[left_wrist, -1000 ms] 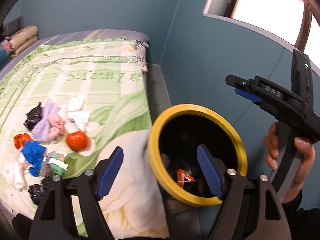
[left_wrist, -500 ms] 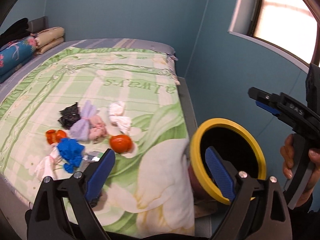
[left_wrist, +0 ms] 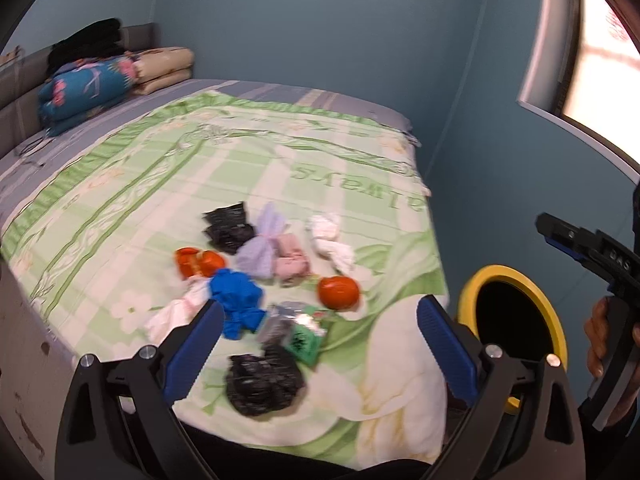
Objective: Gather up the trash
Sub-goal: 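Move both tools back over the trash pile on the bed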
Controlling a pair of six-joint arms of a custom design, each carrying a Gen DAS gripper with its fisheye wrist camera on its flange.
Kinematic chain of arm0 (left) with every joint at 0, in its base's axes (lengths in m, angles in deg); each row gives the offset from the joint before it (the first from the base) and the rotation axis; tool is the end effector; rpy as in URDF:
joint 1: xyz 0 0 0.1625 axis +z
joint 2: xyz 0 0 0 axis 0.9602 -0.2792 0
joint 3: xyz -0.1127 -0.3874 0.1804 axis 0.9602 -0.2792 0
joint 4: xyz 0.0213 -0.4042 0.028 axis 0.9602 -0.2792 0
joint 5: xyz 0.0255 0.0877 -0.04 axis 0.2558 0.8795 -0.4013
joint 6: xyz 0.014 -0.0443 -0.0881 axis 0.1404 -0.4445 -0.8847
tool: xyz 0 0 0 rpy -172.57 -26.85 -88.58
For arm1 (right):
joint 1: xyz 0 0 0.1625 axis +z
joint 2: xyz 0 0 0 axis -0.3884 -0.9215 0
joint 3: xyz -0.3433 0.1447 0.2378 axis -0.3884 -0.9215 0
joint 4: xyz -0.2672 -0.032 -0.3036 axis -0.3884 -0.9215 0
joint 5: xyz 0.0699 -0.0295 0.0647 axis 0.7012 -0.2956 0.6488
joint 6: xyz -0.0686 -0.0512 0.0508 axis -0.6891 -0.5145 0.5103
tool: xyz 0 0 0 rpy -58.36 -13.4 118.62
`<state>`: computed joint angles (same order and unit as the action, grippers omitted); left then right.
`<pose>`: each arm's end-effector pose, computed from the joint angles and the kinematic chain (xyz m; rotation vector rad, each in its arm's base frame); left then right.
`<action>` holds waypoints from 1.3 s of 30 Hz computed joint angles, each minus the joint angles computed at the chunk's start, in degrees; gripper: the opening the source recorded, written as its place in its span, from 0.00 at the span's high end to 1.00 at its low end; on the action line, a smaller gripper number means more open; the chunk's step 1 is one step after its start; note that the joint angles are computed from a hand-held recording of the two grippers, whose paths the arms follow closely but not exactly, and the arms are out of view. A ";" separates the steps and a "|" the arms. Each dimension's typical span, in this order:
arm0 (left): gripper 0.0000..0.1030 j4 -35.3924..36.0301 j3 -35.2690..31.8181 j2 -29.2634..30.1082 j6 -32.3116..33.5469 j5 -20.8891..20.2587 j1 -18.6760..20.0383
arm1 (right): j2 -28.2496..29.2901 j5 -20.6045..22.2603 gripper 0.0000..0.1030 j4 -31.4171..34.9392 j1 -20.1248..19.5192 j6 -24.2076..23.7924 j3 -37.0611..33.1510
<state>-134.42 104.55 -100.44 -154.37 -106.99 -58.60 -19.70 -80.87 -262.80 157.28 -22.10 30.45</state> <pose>-0.1351 -0.2623 0.4359 0.1754 2.2818 -1.1179 0.4571 -0.3534 0.1512 0.7257 -2.5680 1.0066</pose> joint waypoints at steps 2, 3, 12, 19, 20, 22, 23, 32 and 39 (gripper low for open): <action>0.09 4.05 -1.07 -0.86 -3.10 0.06 0.06 | 0.68 0.82 0.39 1.26 0.04 0.27 -0.88; 0.09 5.58 -1.44 -1.28 -4.27 0.06 0.03 | 1.12 1.28 0.39 1.82 0.11 0.52 -1.30; 0.09 13.79 -2.60 -5.13 -9.94 0.34 3.47 | 5.31 2.34 0.39 5.91 0.65 0.72 -4.71; 0.09 10.08 -1.59 -7.57 -6.07 1.00 9.55 | 8.89 2.36 0.39 8.55 0.35 1.00 -7.36; 0.09 9.61 -1.49 -7.61 -5.51 1.16 10.12 | 9.33 2.27 0.39 9.11 0.20 1.15 -7.77; 0.09 7.45 -1.11 -7.69 -3.34 1.62 11.91 | 10.41 1.92 0.39 9.99 -0.08 1.48 -8.57; 0.09 5.84 -0.79 -7.76 -1.89 1.78 12.88 | 10.95 1.76 0.39 10.32 -0.21 1.57 -9.00; 0.09 -14.40 3.77 -7.95 14.93 1.25 24.80 | 16.38 0.68 0.39 15.22 -2.11 1.94 -13.84; 0.09 -28.57 6.40 -6.25 26.13 -1.01 33.36 | 20.53 0.13 0.39 19.14 -2.89 2.27 -17.77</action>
<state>-162.99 110.96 -106.68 -128.24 -108.00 -25.24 0.83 -80.74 -243.66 154.39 -19.83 12.69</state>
